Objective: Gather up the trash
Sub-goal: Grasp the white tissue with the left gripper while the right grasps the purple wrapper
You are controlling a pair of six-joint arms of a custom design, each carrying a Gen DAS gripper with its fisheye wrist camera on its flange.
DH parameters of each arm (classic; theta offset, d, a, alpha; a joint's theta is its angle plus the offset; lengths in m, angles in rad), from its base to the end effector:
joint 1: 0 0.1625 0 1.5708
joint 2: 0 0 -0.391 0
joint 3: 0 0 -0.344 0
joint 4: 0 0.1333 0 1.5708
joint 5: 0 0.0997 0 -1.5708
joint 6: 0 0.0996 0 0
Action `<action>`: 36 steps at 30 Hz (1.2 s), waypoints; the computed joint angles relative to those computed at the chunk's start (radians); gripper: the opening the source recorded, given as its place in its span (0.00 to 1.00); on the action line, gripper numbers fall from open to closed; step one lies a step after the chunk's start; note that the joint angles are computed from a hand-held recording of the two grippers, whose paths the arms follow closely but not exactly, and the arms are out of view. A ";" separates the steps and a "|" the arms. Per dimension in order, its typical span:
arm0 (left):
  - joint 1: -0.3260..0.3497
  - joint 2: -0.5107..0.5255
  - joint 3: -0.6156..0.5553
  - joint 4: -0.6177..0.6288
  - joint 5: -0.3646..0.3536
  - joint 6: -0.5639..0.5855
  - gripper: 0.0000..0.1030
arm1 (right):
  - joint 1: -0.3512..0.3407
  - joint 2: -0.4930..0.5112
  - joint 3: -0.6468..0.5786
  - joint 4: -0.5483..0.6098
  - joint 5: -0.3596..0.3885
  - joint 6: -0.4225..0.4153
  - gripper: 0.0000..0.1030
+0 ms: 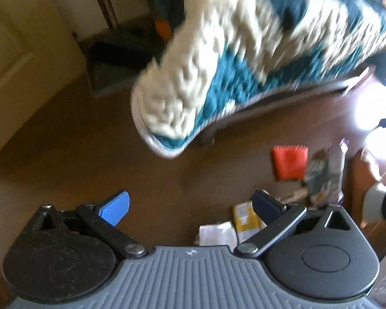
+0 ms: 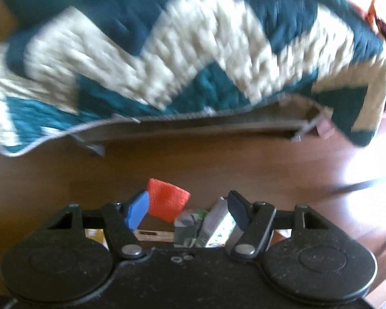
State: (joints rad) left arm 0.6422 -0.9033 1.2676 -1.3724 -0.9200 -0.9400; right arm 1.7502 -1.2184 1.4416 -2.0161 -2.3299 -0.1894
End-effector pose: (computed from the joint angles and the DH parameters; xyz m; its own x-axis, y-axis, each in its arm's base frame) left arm -0.3689 -0.5177 0.2268 -0.6754 0.0808 -0.7330 0.2236 0.9696 -0.0992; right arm 0.1678 -0.5627 0.4048 -0.6948 -0.1613 0.7008 -0.3104 0.9463 -0.0899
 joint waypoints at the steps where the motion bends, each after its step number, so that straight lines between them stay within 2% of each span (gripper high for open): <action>1: 0.016 -0.008 0.029 -0.034 -0.015 0.022 0.99 | -0.017 0.016 0.003 0.001 -0.019 0.027 0.65; 5: 0.068 -0.017 0.128 -0.122 -0.064 0.066 0.99 | -0.084 0.069 -0.010 0.044 -0.064 0.153 0.65; 11: 0.114 -0.031 0.290 -0.282 -0.139 0.149 0.99 | -0.162 0.120 -0.011 0.058 -0.101 0.245 0.65; 15: 0.129 -0.016 0.368 -0.349 -0.191 0.231 0.99 | -0.198 0.154 0.014 0.024 -0.163 0.257 0.65; 18: 0.139 -0.007 0.414 -0.408 -0.220 0.270 0.99 | -0.227 0.169 0.024 0.030 -0.163 0.276 0.65; 21: 0.164 0.009 0.445 -0.449 -0.236 0.255 0.99 | -0.244 0.187 0.021 0.041 -0.156 0.284 0.65; 26: 0.202 0.029 0.473 -0.503 -0.245 0.210 0.99 | -0.269 0.220 0.014 0.056 -0.187 0.274 0.63; 30: 0.217 0.052 0.470 -0.530 -0.258 0.219 0.97 | -0.284 0.235 0.010 0.057 -0.200 0.276 0.63; 33: 0.227 0.068 0.465 -0.543 -0.262 0.217 0.92 | -0.291 0.241 0.010 0.046 -0.205 0.269 0.62; 34: 0.228 0.073 0.461 -0.539 -0.261 0.216 0.85 | -0.292 0.244 0.012 0.039 -0.207 0.265 0.62; 35: 0.230 0.080 0.457 -0.530 -0.260 0.212 0.72 | -0.294 0.246 0.012 0.036 -0.210 0.261 0.62; 36: 0.233 0.086 0.451 -0.519 -0.264 0.204 0.65 | -0.297 0.247 0.018 0.020 -0.219 0.252 0.61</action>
State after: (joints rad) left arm 0.8754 -0.8177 1.7186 -1.8912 -1.1841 -0.7365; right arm 1.4532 -0.9717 1.4593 -1.9960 -2.5491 0.0622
